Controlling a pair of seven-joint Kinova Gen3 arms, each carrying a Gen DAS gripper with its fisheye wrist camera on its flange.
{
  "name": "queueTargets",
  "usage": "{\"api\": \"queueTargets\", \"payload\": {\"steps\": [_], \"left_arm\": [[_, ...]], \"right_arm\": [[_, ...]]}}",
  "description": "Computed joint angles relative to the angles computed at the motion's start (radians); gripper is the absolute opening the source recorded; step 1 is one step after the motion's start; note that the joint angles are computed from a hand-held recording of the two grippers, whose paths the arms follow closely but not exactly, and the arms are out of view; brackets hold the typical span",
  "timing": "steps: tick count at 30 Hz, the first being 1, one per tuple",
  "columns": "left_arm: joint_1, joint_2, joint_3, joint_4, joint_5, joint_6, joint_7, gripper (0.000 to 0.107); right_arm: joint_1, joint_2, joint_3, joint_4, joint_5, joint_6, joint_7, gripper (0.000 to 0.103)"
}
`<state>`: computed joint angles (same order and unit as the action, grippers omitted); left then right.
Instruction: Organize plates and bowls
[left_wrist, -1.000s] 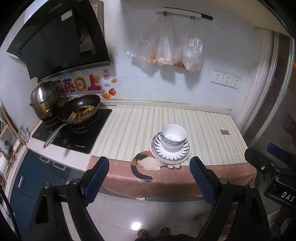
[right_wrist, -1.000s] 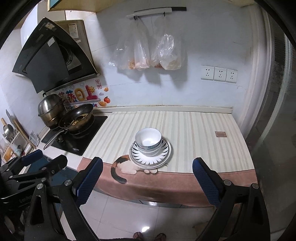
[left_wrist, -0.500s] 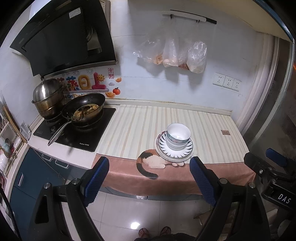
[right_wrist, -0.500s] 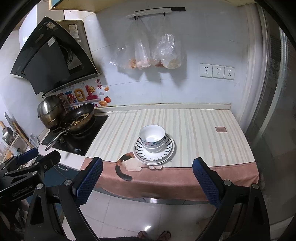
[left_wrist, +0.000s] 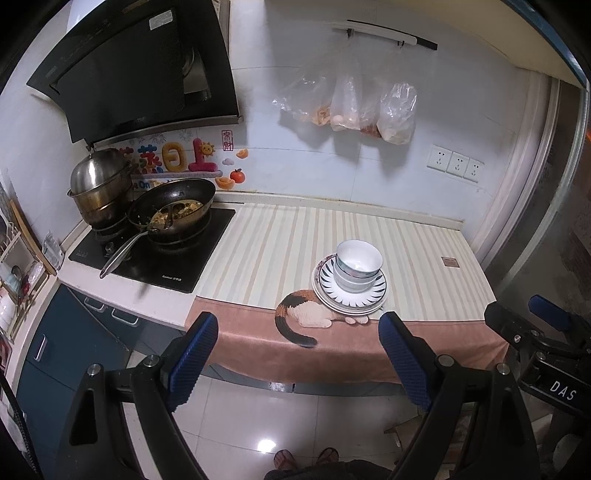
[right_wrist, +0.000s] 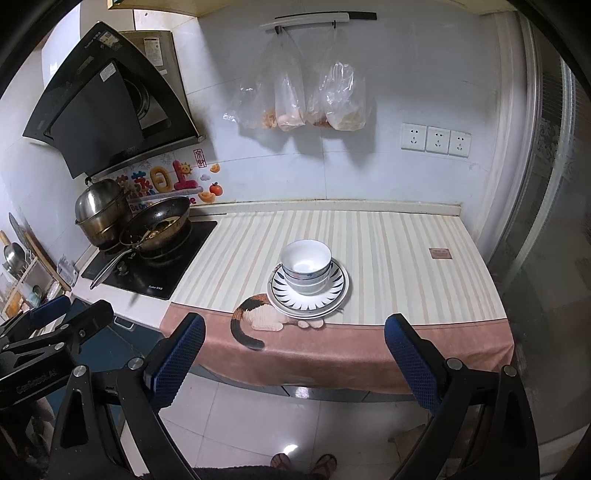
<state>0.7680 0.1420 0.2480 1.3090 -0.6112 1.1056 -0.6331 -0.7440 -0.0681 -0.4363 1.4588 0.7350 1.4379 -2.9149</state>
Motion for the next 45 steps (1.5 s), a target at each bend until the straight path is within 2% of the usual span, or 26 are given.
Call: {"api": "queueTargets", "payload": {"steps": [18,45], "left_arm": [[-0.002,-0.007,0.006,0.011,0.005,-0.008,-0.009,0.089],[0.008,0.018,-0.013,-0.040,0.023,-0.007,-0.051,0.089]], "right_arm": [[0.001,-0.010,-0.005,0.003,-0.001,0.009,-0.003,0.100],[0.050,-0.031,-0.018,0.013,-0.001,-0.001,0.015,0.100]]}}
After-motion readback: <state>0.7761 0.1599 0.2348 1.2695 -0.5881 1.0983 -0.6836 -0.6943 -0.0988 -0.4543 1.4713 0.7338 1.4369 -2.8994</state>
